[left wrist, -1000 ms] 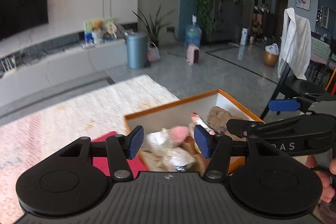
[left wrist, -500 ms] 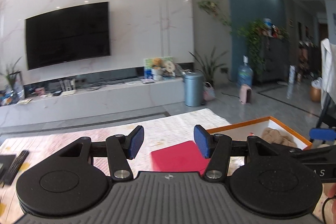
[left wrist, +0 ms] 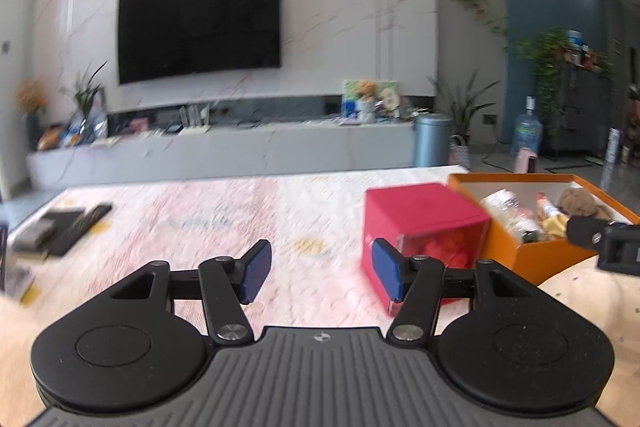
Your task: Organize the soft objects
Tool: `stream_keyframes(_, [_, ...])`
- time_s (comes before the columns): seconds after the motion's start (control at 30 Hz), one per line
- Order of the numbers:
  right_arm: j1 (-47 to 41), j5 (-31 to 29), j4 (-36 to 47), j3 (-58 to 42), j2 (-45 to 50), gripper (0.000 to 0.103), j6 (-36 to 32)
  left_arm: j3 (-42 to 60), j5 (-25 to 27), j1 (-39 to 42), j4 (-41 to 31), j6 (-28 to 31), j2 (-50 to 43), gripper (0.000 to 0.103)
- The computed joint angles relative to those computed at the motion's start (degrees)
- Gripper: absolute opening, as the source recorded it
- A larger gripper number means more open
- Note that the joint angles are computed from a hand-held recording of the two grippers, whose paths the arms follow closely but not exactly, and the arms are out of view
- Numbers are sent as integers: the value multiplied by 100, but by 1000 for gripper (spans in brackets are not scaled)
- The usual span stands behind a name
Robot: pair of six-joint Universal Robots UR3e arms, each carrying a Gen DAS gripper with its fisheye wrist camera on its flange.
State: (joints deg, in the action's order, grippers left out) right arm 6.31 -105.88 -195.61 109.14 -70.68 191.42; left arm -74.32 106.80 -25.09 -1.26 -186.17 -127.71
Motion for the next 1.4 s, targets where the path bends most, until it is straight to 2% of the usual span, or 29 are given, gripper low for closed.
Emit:
stream_keyframes(0.13, [-100,215,336,-62,9,100,128,-631,26,123,301,-95,273,75])
stream_keyframes(0.3, [-171,335,440,-82,57,100,213,-893,93,195,311,-261,395,76])
stream_keyframes(0.4, [-117,293,616,-230,129,100,124,-805,291,101,122,-248,373,80])
stream_keyframes(0.57, [-93,286,842,-348,161,100,104,-844,268,41,171,-55,400,86])
stream_keyframes(0.73, [-77,283,982,-394,154,100,108,-748,124,87,-75,-61,417,87])
stream_keyframes(1.4, [-74,270,977,-432,182,100,104,-781,66,88,-91,-29,453,87])
